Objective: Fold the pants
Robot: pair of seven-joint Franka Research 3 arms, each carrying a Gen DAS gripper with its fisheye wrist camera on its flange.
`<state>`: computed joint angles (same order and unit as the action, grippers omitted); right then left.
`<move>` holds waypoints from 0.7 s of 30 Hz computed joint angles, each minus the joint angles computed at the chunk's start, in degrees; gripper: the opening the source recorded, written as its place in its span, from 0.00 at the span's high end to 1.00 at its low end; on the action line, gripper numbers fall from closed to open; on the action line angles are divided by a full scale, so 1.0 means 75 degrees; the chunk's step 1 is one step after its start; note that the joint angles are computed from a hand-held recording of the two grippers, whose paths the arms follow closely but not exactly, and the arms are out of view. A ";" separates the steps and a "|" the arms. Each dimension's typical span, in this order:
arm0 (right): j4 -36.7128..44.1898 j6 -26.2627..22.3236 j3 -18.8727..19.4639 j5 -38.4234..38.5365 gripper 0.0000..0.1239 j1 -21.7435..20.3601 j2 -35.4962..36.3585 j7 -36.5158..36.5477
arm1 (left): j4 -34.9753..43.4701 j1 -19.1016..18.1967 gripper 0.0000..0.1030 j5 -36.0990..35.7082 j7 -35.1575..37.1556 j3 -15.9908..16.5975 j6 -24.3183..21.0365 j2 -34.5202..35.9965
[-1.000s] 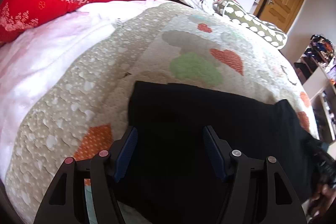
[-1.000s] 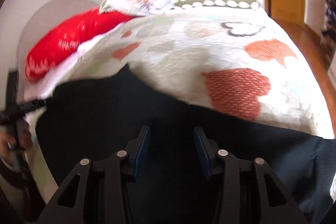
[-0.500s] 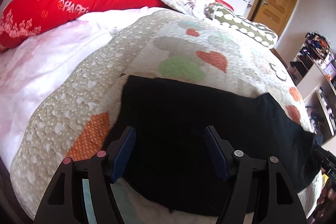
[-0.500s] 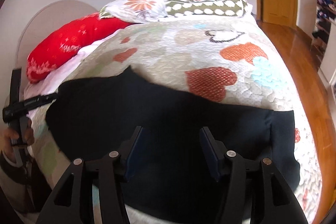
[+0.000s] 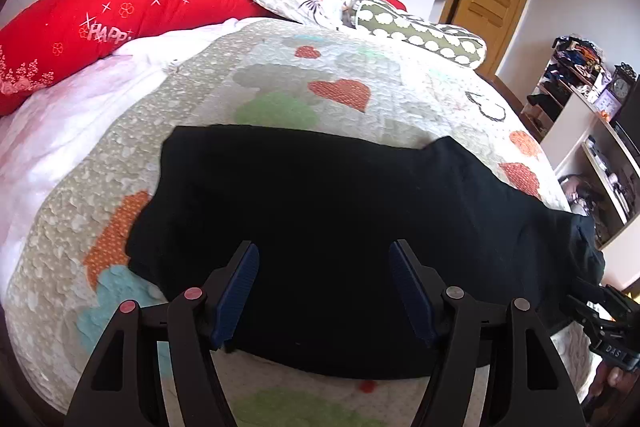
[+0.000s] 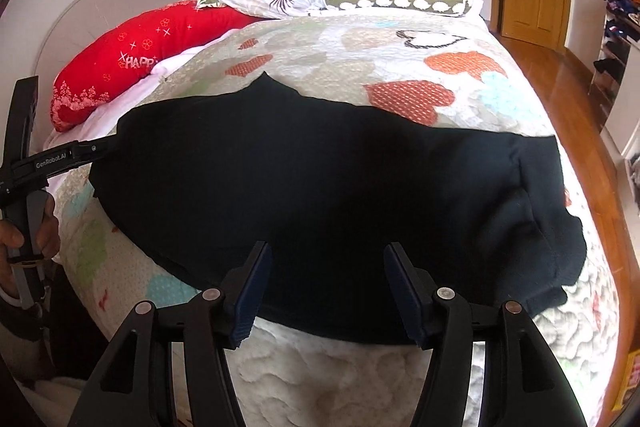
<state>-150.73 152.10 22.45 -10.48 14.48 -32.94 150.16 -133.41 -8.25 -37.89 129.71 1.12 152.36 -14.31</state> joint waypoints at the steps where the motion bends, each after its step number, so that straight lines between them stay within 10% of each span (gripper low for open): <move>1: -0.0054 -0.0024 -0.0008 0.0016 0.50 0.0012 -0.0058 0.0024 | 0.0007 -0.0012 0.35 -0.0003 -0.0008 -0.0016 0.0014 0.0025; 21: -0.0772 -0.0868 0.0127 0.0336 0.46 0.0052 -0.1552 0.0448 | -0.0201 -0.0221 0.31 0.0613 -0.0363 -0.0252 0.0143 0.0129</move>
